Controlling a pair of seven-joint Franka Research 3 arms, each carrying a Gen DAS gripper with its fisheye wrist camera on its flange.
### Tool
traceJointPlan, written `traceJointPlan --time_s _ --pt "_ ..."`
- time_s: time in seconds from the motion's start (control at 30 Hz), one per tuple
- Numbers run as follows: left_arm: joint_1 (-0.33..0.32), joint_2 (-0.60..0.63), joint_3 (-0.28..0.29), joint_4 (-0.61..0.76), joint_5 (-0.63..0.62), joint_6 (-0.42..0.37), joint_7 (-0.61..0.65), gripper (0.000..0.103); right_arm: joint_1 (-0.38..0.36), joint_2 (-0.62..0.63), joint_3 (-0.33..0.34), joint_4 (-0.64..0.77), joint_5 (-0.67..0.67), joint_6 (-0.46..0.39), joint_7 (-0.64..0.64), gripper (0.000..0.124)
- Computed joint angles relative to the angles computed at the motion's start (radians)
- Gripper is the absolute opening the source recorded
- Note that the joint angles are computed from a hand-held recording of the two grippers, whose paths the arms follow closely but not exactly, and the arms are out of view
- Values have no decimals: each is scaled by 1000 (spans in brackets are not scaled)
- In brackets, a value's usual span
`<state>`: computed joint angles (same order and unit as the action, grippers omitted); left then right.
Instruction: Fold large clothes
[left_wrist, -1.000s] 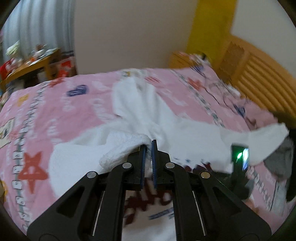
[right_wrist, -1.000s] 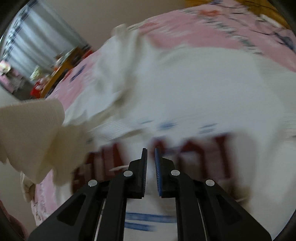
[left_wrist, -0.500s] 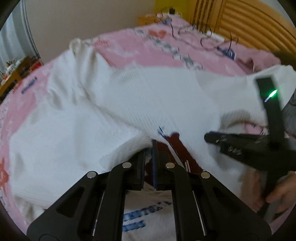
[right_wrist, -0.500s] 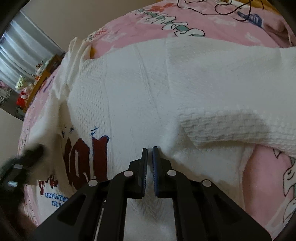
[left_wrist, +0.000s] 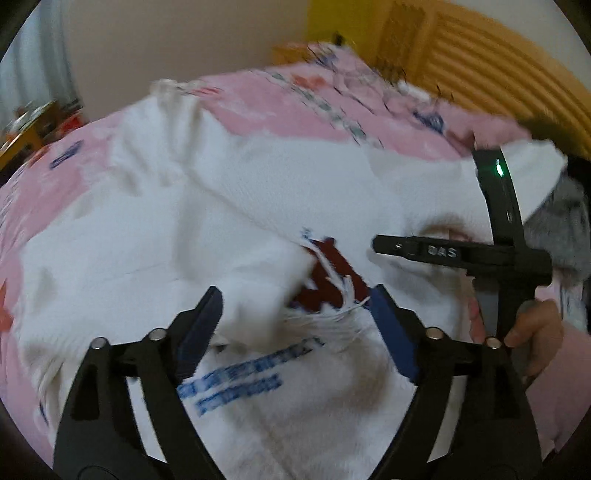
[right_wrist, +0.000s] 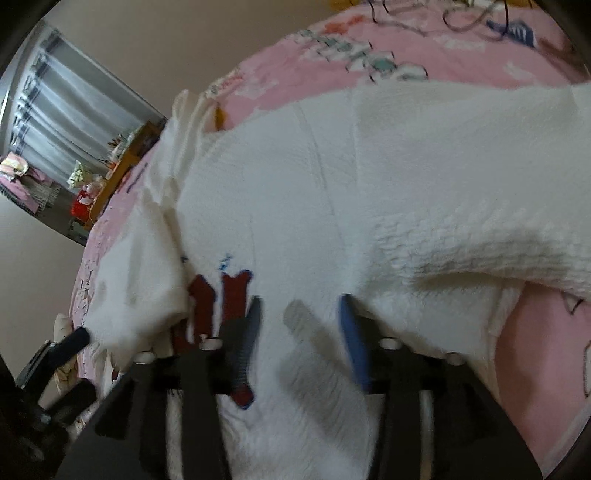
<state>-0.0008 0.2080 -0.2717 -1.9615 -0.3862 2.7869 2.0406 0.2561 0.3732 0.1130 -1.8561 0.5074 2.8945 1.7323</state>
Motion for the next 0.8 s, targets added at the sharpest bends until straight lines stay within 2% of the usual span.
traceJointPlan --time_s 0.07,0.1,0.17,0.2,0.27,0.3,0.37,0.4,0.43,0.47,0.53,0.57,0.6,0.63,0.7,0.73,0.8 --pt "17 -44 19 -39 -21 26 -28 88 9 -14 8 7 -20 22 -35 57" --pt "11 -56 41 -55 10 46 -69 89 21 -17 4 14 -39 31 -46 57" --pt "1 -61 107 -79 140 107 -197 91 80 -8 -28 56 -150 64 -73 62" --pt "-12 -51 153 -76 253 117 -296 91 101 -3 -36 73 -194 77 -94 64" --pt "-18 -3 225 -30 404 99 -438 91 127 22 -21 128 -272 78 -182 68" --pt "-33 31 278 6 516 76 -548 91 131 34 -2 154 -291 69 -234 68" --pt "-31 77 322 54 603 38 -641 91 143 60 29 194 -316 57 -329 68" --pt "-31 93 338 77 640 15 -684 91 171 69 12 203 -340 57 -341 69" --pt "-12 115 336 104 641 -13 -703 91 209 88 -12 222 -380 54 -355 71" --pt "12 126 323 118 626 -37 -710 91 264 113 -63 249 -436 38 -339 71" --pt "72 122 279 116 572 -59 -703 91 322 155 -118 290 -487 -17 -338 70" --pt "101 106 256 92 547 -52 -699 91 377 195 -185 329 -573 -61 -273 66" --pt "111 101 246 80 549 -46 -710 91 423 214 -244 342 -637 -86 -218 59" --pt "128 87 234 56 544 -35 -699 91 458 248 -294 376 -718 -133 -149 34" --pt "142 71 223 22 557 -25 -682 91 460 256 -306 366 -740 -112 -111 30" --pt "145 66 220 8 566 -20 -676 91 438 251 -284 366 -748 -123 -92 22" --pt "148 58 217 -12 580 -10 -668 91 341 230 -174 366 -637 -141 -138 17"
